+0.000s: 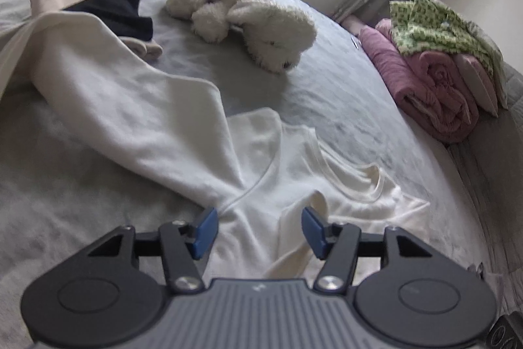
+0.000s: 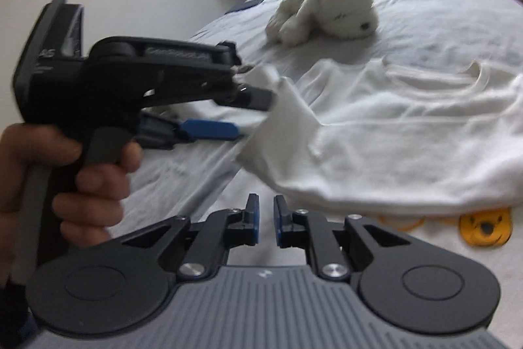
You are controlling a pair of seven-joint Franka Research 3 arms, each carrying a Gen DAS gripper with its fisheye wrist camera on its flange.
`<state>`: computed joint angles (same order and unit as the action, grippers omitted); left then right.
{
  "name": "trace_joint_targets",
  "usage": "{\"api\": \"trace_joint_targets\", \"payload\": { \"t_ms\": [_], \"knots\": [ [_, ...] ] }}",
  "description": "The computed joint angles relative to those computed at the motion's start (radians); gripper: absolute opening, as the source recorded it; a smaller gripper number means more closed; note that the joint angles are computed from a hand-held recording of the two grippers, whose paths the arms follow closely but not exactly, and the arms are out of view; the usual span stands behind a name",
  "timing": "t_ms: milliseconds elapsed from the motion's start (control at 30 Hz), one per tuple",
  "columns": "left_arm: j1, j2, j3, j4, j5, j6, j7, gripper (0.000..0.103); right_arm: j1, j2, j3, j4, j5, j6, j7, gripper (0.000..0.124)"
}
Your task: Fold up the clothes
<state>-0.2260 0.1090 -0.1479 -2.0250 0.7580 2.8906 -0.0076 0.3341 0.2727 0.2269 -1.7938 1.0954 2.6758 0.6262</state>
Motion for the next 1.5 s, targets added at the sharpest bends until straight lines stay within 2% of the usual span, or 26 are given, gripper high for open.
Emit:
{"api": "trace_joint_targets", "payload": {
  "t_ms": [133,267,333,433,533,567,600,633,667,700,733,800,833,933,1000,1033,1133,1200,1267,1333,1433,1500],
  "knots": [
    [0.009,0.004,0.0,-0.016,-0.052,0.05,0.024,0.063,-0.009,-0.003,-0.016,-0.012,-0.015,-0.004,0.073,0.014],
    [0.0,-0.013,0.05,-0.042,0.083,0.122,-0.186,0.067,-0.044,-0.039,-0.039,-0.053,0.002,-0.02,0.109,0.014],
    [0.013,-0.005,0.044,-0.046,0.079,0.153,-0.19,0.068,-0.054,-0.048,-0.052,-0.068,0.01,-0.007,0.123,0.014],
    [0.047,0.02,-0.016,-0.043,-0.123,0.125,0.023,0.069,-0.076,-0.058,-0.072,-0.081,0.029,-0.003,0.175,0.014],
    [0.01,0.027,0.002,-0.01,-0.1,0.022,0.041,0.069,-0.092,-0.071,-0.091,-0.097,0.03,0.053,0.209,0.014],
    [0.001,0.03,0.005,0.001,-0.09,-0.008,0.044,0.068,-0.084,-0.075,-0.1,-0.107,-0.011,0.118,0.217,0.014],
    [-0.007,0.032,0.009,0.009,-0.068,-0.017,0.033,0.066,-0.077,-0.076,-0.109,-0.118,-0.059,0.186,0.23,0.014],
    [-0.014,0.035,0.011,0.017,-0.049,-0.028,0.031,0.063,-0.059,-0.069,-0.135,-0.126,-0.171,0.24,0.302,0.014],
    [-0.018,0.038,0.009,0.026,-0.034,-0.04,0.045,0.048,-0.035,-0.061,-0.173,-0.136,-0.308,0.289,0.398,0.015],
    [-0.026,0.046,0.005,0.045,-0.018,-0.076,0.07,0.027,-0.017,-0.05,-0.209,-0.138,-0.408,0.308,0.479,0.015],
    [-0.041,0.055,-0.001,0.074,0.003,-0.148,0.105,0.022,-0.011,-0.035,-0.23,-0.129,-0.467,0.317,0.53,0.015],
    [-0.067,0.066,-0.007,0.116,0.062,-0.262,0.159,0.01,-0.032,-0.006,-0.229,-0.098,-0.503,0.308,0.575,0.015],
    [-0.074,0.064,-0.007,0.121,0.092,-0.282,0.163,0.005,-0.044,0.004,-0.219,-0.086,-0.514,0.308,0.583,0.015],
    [-0.064,0.035,0.0,0.09,0.15,-0.226,0.116,0.003,-0.09,0.034,-0.167,-0.052,-0.536,0.321,0.573,0.015],
    [-0.058,0.024,0.0,0.081,0.185,-0.205,0.082,0.003,-0.16,0.048,-0.083,-0.031,-0.482,0.325,0.479,0.016],
    [-0.053,0.022,0.0,0.078,0.198,-0.195,0.063,0.003,-0.16,0.06,-0.08,-0.017,-0.498,0.326,0.47,0.018],
    [-0.047,0.018,0.0,0.077,0.232,-0.193,0.01,0.003,-0.091,0.09,-0.168,0.01,-0.642,0.335,0.544,0.02],
    [-0.049,0.01,0.003,0.076,0.297,-0.199,-0.058,0.003,-0.132,0.101,-0.126,0.022,-0.632,0.329,0.52,0.02],
    [-0.05,-0.005,0.006,0.071,0.395,-0.198,-0.159,0.003,-0.205,0.108,-0.039,0.027,-0.561,0.344,0.436,0.02],
    [-0.046,-0.02,0.003,0.068,0.5,-0.206,-0.262,0.003,-0.213,0.101,-0.026,0.014,-0.534,0.362,0.416,0.008],
    [-0.037,-0.017,-0.018,0.074,0.486,-0.247,-0.253,0.003,-0.131,0.086,-0.119,-0.017,-0.582,0.377,0.536,0.006],
    [-0.031,-0.011,-0.024,0.076,0.446,-0.256,-0.231,0.003,-0.057,0.071,-0.194,-0.057,-0.668,0.423,0.606,0.006]
  ]
}}
